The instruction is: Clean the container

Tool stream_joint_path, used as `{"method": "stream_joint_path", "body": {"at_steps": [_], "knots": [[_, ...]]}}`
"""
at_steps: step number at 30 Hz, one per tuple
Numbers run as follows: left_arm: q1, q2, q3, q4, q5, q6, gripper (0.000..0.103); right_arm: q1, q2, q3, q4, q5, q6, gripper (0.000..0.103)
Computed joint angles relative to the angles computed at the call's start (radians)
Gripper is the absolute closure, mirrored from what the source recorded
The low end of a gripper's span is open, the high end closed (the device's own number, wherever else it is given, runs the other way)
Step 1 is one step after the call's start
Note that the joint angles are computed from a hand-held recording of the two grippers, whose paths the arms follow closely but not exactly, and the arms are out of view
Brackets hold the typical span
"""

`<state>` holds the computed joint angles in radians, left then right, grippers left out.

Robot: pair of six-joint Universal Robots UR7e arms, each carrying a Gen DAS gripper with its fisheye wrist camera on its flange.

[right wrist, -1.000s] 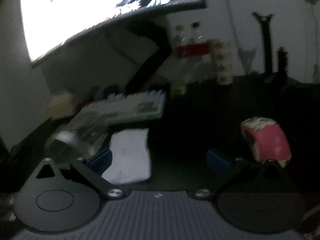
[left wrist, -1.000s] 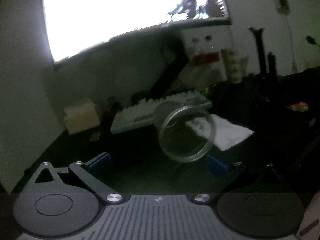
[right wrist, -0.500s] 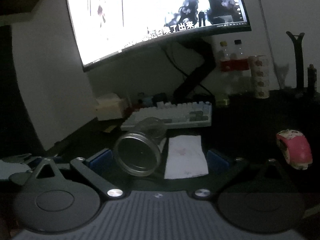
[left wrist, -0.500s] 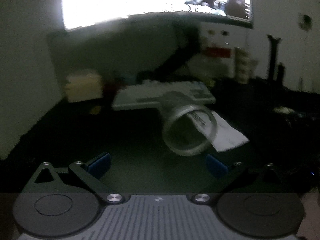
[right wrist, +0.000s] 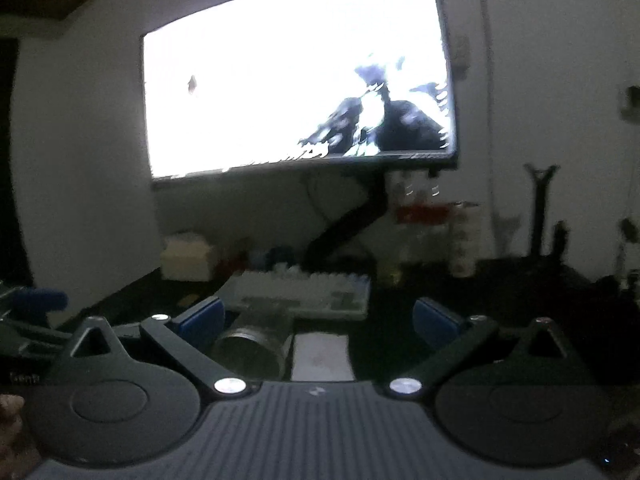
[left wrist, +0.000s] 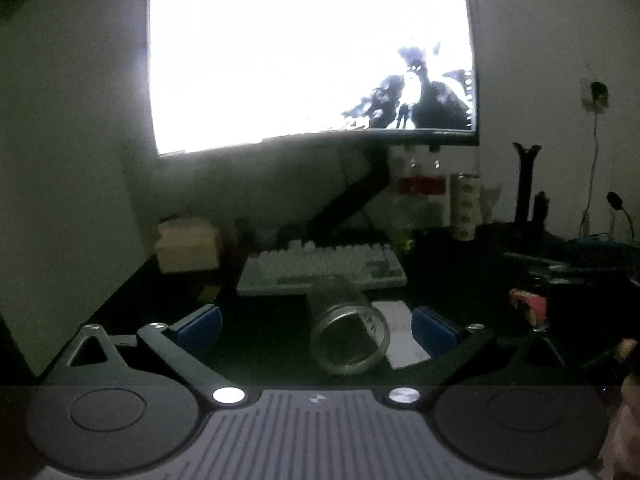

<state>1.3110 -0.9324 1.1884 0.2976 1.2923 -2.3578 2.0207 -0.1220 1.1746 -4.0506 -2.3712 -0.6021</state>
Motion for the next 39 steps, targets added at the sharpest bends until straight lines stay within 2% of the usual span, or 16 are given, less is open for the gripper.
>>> {"method": "stream_joint_path", "body": {"at_steps": [2, 4, 7, 9, 12, 13, 15, 16, 18, 21, 23, 27, 29, 31, 34, 39], "knots": [[-0.018, 0.009, -0.019, 0.031, -0.07, -0.039, 0.0, 0.011, -0.008, 0.004, 0.045, -0.064, 0.057, 0.0], [-0.025, 0.043, -0.084, 0.116, -0.125, -0.103, 0.0, 0.013, -0.016, -0.004, 0.13, -0.123, 0.137, 0.0], [-0.008, 0.12, -0.238, 0.306, -0.115, -0.246, 0.0, 0.0, -0.056, 0.02, 0.295, -0.121, 0.251, 0.0], [-0.009, 0.168, -0.316, 0.36, -0.146, -0.285, 0.0, -0.018, -0.09, 0.042, 0.395, -0.076, 0.349, 0.0], [-0.028, 0.23, -0.402, 0.382, -0.229, -0.302, 0.0, -0.062, -0.16, 0.079, 0.573, 0.034, 0.513, 0.0], [-0.035, 0.248, -0.429, 0.387, -0.246, -0.303, 0.0, -0.079, -0.183, 0.086, 0.636, 0.077, 0.56, 0.002], [-0.047, 0.281, -0.478, 0.403, -0.271, -0.278, 0.0, -0.108, -0.215, 0.088, 0.742, 0.14, 0.602, 0.012], [-0.057, 0.279, -0.461, 0.372, -0.29, -0.239, 0.0, -0.119, -0.226, 0.091, 0.774, 0.16, 0.614, 0.017], [-0.079, 0.256, -0.384, 0.257, -0.352, -0.151, 0.0, -0.127, -0.222, 0.07, 0.801, 0.148, 0.65, 0.017], [-0.094, 0.26, -0.36, 0.235, -0.385, -0.116, 0.0, -0.127, -0.197, 0.036, 0.774, 0.109, 0.632, 0.012], [-0.097, 0.272, -0.377, 0.278, -0.379, -0.134, 0.0, -0.126, -0.185, 0.025, 0.735, 0.107, 0.59, 0.012], [-0.104, 0.275, -0.382, 0.28, -0.397, -0.147, 0.0, -0.111, -0.162, 0.013, 0.659, 0.102, 0.504, 0.011], [-0.105, 0.271, -0.384, 0.272, -0.382, -0.133, 0.0, -0.102, -0.151, 0.012, 0.604, 0.092, 0.466, 0.006], [-0.106, 0.273, -0.407, 0.298, -0.356, -0.131, 0.0, -0.095, -0.132, -0.006, 0.575, 0.059, 0.434, 0.005], [-0.111, 0.284, -0.434, 0.333, -0.357, -0.159, 0.0, -0.091, -0.13, 0.003, 0.547, 0.041, 0.41, 0.001], [-0.12, 0.233, -0.312, 0.23, -0.369, -0.107, 0.0, -0.089, -0.154, 0.07, 0.457, 0.056, 0.415, 0.001]]}}
